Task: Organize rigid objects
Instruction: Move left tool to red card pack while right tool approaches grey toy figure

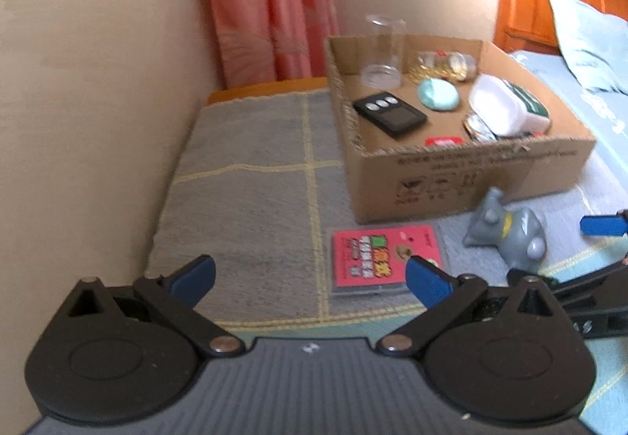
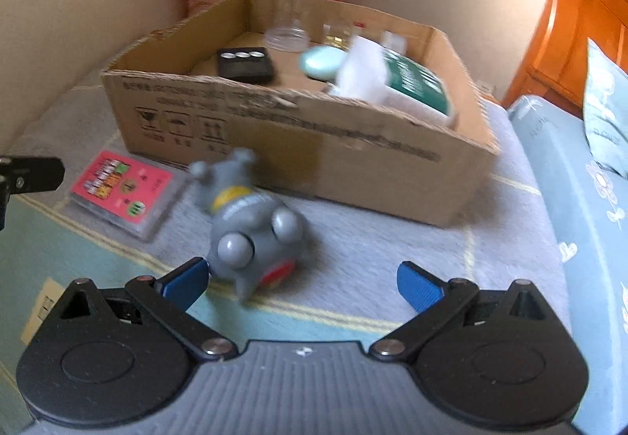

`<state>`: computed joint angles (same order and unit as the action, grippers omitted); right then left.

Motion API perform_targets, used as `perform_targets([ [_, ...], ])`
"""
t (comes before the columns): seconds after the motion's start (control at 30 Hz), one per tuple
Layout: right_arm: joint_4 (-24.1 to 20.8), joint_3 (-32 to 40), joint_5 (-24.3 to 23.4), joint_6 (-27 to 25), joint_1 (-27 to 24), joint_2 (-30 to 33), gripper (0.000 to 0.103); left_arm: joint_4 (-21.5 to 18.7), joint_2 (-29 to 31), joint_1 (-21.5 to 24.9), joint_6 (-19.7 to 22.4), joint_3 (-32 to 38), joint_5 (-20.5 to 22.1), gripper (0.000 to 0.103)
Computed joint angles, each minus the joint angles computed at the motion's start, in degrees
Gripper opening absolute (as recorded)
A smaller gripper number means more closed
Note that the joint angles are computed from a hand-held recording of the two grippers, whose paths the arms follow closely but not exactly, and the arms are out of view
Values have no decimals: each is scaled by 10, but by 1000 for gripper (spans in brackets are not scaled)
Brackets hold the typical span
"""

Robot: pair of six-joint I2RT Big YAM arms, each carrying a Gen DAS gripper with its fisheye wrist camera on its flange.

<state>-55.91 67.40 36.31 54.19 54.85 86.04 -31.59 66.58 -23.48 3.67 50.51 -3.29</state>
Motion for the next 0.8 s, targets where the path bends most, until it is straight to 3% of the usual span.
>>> perform_targets([
  [0.23, -7, -40, 0, 45, -14, -32, 103, -9, 20, -15, 18, 4, 22, 102],
  [0.33, 22, -63, -29, 52, -29, -54, 103, -7, 36, -22, 21, 9, 33, 102],
  [0.63, 47, -79, -24, 7, -25, -64, 103, 10, 103, -32, 10, 37, 49, 102],
  [0.8, 59, -83, -18, -2, -24, -64, 103, 32, 111, -22, 4, 33, 61, 103],
])
